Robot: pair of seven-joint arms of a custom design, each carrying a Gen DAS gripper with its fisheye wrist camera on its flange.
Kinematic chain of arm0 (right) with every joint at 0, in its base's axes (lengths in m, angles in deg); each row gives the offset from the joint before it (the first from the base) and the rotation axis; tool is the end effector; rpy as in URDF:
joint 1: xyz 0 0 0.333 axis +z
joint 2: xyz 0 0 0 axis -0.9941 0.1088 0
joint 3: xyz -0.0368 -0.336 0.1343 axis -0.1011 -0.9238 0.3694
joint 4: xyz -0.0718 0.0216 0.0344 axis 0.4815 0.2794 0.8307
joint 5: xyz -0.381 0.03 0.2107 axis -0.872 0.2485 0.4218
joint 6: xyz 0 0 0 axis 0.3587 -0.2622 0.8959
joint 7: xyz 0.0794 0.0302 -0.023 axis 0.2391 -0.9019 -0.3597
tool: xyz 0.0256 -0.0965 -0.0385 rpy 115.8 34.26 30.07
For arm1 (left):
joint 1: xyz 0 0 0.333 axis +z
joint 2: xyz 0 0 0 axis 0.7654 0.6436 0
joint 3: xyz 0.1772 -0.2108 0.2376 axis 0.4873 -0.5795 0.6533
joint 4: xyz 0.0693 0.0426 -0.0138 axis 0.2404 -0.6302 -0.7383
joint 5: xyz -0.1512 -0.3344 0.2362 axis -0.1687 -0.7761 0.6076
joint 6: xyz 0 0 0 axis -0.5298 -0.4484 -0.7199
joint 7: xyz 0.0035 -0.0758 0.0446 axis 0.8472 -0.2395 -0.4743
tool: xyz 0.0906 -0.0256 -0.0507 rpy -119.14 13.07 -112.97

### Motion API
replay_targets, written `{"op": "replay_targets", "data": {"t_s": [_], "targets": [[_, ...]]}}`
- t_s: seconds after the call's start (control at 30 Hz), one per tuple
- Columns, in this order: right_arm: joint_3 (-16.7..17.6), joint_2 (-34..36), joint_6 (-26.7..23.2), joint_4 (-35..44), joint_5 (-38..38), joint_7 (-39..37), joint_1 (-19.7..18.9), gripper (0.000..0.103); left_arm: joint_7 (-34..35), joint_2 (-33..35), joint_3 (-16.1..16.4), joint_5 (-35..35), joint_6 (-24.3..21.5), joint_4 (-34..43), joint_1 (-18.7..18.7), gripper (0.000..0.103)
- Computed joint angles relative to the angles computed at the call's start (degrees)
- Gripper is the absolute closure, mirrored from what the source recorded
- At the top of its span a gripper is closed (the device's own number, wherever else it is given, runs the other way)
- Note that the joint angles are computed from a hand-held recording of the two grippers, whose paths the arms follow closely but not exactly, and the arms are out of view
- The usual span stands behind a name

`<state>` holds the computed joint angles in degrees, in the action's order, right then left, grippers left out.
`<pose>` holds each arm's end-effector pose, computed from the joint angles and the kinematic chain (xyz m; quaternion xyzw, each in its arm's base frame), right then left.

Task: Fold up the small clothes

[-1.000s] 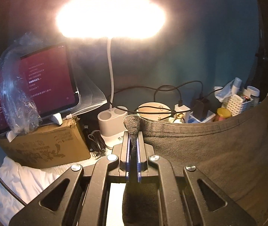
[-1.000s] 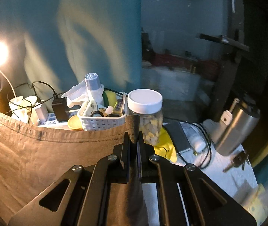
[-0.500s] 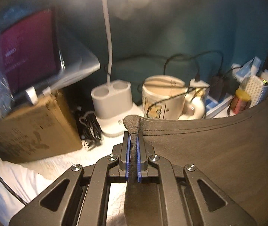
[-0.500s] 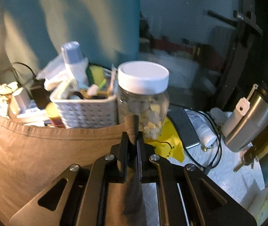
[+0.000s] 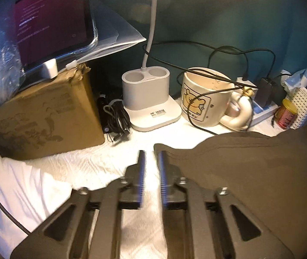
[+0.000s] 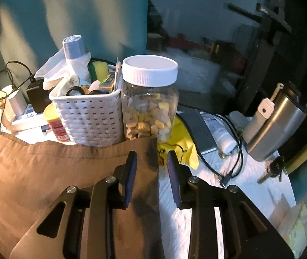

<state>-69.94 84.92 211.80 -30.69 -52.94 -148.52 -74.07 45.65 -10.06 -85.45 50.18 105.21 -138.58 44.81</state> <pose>0.6281 0.0768 0.3101 -0.5245 0.7507 -0.3634 0.1714 0.7634 -0.1658 0.2897 -0.5404 0.7536 -0.2977 0.2269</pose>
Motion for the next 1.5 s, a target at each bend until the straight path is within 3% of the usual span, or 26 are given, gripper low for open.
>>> {"op": "replay_targets", "data": {"t_s": [0.07,0.33,0.7,0.9,1.27,1.37,1.5], "targets": [[0.1,-1.4,-0.4,-1.6,-0.8,1.5,0.4,0.072,0.5,-1.2,-1.3,0.1,1.6,-2.2,1.2,0.067],[2.5,-7.4,-2.4,-8.4,-4.2,7.5,0.0,0.072,2.4,-6.1,-4.3,1.0,4.7,-10.2,4.1,0.067],[6.1,-16.0,-5.8,-18.4,-5.0,12.6,-0.4,0.072,2.6,-10.8,-13.8,3.5,8.3,-20.5,14.1,0.066],[7.4,-20.0,-6.9,-23.6,-4.5,15.1,-0.6,0.072,0.5,-12.5,-18.4,6.8,9.5,-25.1,19.2,0.066],[8.8,-24.4,-6.5,-32.2,-5.3,22.1,-0.5,0.072,-4.5,-14.8,-22.6,12.8,11.5,-31.9,24.6,0.066],[9.0,-25.6,-5.9,-34.3,-6.3,24.3,-0.4,0.072,-7.8,-15.0,-26.2,15.8,11.9,-34.2,29.2,0.066],[8.9,-26.9,-4.8,-36.8,-8.8,28.2,-0.1,0.072,-10.3,-17.5,-21.3,16.1,14.4,-37.1,25.1,0.066]]}}
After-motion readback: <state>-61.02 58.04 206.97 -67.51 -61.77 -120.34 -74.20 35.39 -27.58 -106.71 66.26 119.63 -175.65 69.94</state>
